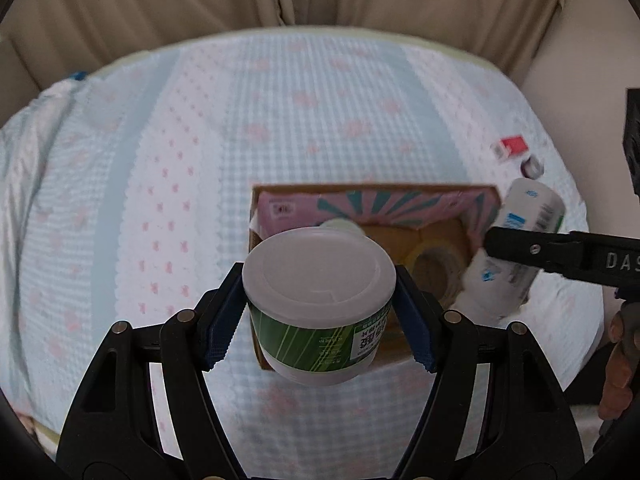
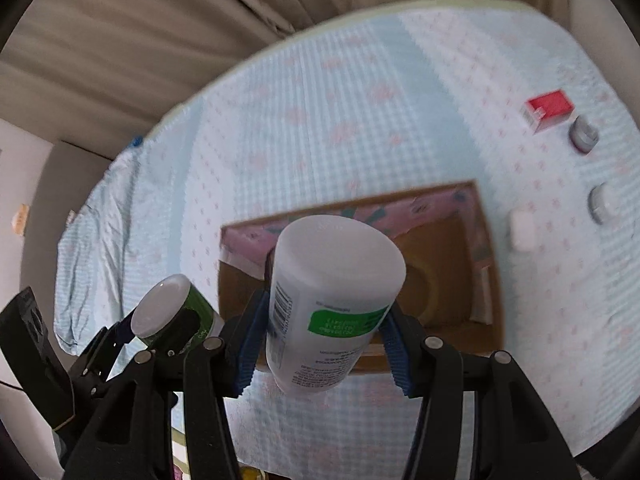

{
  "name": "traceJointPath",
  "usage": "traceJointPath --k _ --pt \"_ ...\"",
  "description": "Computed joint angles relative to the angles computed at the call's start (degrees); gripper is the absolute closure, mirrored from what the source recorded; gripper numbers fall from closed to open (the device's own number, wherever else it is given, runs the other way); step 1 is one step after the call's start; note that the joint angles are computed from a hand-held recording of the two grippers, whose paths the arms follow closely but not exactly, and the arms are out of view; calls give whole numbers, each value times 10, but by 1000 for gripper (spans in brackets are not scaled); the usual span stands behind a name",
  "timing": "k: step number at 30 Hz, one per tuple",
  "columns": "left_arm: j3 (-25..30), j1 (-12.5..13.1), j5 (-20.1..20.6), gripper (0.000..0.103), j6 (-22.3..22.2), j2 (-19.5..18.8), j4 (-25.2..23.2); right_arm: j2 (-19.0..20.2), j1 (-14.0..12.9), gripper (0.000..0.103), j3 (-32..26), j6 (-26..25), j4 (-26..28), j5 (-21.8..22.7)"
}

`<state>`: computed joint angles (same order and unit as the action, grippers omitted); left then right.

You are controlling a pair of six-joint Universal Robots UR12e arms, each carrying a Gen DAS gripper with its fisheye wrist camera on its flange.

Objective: Organize rigid objects
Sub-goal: 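Carry the white jar and pill bottle into the cardboard box and release both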

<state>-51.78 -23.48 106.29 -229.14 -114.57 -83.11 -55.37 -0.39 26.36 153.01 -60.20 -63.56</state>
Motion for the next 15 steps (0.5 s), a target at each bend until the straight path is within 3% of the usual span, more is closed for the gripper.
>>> traceJointPath --k 11,15 --pt "-46 17 -55 35 51 -4 27 5 33 55 63 14 5 -50" --pt "-49 20 -65 35 62 -6 29 21 34 55 43 34 26 -55"
